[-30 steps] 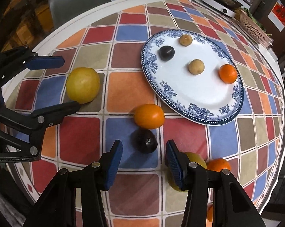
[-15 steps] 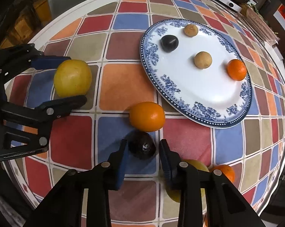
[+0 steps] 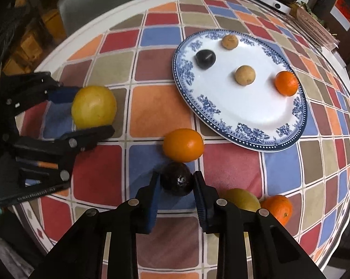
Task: Organize fruits
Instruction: 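Grasp the large yellow pomelo with the left tool while the right tool grasps a dark plum, then carry the pomelo and plum onto the plate and open both tools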
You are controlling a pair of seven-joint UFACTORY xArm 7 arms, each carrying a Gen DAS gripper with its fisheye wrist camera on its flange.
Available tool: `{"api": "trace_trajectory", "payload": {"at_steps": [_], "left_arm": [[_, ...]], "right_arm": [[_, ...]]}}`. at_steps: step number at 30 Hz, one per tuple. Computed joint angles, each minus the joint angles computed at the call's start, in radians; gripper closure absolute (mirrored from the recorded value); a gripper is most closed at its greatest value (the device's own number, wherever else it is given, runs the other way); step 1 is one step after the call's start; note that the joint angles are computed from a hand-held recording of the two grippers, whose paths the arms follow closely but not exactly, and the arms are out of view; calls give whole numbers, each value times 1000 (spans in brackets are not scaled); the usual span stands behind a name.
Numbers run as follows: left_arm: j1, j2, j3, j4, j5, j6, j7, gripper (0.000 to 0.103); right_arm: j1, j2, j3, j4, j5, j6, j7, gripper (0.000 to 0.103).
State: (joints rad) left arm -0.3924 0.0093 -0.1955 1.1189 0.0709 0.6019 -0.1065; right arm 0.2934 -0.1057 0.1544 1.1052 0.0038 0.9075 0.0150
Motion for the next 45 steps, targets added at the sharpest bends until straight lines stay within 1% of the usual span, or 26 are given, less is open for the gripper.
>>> {"api": "trace_trajectory", "payload": {"at_steps": [4,13,22,27,33,37,45], "left_arm": [[-3,-26,-3,-7,-18,-17,2,54],[-11,-64,-15,-3,-9,-51,-16,54],[-18,-66,-22,45,10,-74,-32,54],[-20,-42,-22,92,27,-79,-46,54],[-25,9,-16,168,47,-69,-50,54],[-29,54,-10,225,41,-64,-34,54],[-41,163,8,355,50,-40,-15,54]], "right_arm": [[-2,-29,-7,-17,28,-29,-6,74],[-12,-107,-13,-67,59,-125,15,74],[-32,-168,-27,-93,70,-190,35,74],[-48,-182,-32,-93,66,-224,54,74],[-65,-167,-42,-64,64,-256,68,74],[-74,-140,-49,-34,66,-269,67,74],[-99,-55,-63,47,65,-262,64,74]]}}
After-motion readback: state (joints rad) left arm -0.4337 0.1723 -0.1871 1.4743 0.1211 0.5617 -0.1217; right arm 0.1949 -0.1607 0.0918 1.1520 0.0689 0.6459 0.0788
